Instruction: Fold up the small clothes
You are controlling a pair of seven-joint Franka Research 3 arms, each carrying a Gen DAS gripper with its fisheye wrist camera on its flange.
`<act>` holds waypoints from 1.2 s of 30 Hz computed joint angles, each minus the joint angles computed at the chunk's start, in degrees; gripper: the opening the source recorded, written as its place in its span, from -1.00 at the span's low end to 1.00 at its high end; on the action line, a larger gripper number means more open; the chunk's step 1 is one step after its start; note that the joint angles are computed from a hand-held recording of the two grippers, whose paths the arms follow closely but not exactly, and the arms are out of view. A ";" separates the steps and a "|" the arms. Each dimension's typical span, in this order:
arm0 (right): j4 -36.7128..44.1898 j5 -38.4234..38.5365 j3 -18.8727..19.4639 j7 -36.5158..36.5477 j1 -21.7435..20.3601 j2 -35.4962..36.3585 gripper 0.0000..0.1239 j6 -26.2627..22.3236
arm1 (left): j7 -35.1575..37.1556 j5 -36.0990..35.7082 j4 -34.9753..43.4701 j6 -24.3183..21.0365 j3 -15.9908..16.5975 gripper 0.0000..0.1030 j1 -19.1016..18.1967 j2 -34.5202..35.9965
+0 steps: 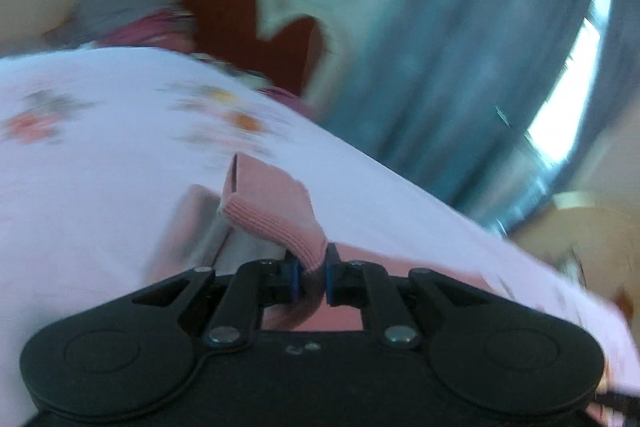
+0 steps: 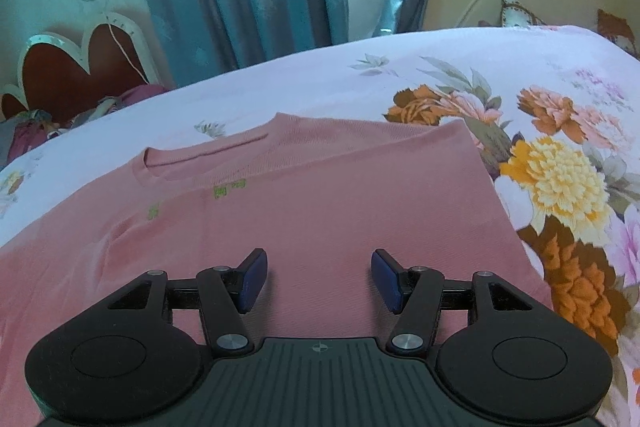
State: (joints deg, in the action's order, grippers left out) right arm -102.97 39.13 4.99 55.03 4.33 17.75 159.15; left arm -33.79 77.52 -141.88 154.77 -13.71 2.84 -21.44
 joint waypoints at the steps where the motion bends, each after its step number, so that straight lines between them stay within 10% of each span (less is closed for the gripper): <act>1: 0.37 0.86 0.31 -0.62 -0.50 0.21 -0.07 -0.36 | 1.77 -0.40 2.83 0.42 -0.70 -0.80 -0.74 2.85; 19: 1.57 13.12 -1.94 -6.58 -6.67 -1.27 -0.07 -9.13 | 30.27 -9.69 42.95 1.70 0.47 -0.78 -18.55 42.23; 21: 1.03 13.02 -2.41 -6.24 -6.74 -1.72 -0.07 -9.05 | 41.31 -17.92 46.78 2.00 -1.59 -0.51 -17.81 46.58; 23: 0.12 10.48 -3.20 -4.60 -5.79 -2.15 -0.07 -7.29 | 51.90 -26.49 49.97 1.19 -4.69 0.19 -16.43 50.45; 30: 1.17 15.61 -1.17 -10.83 -7.09 -1.90 0.37 -11.85 | 32.96 -12.33 35.76 5.13 8.70 0.16 -25.23 36.98; 36: 4.09 16.27 -0.96 -9.91 -5.65 0.52 0.04 -19.61 | 23.06 -8.24 13.81 -6.79 7.67 -0.19 -21.68 16.44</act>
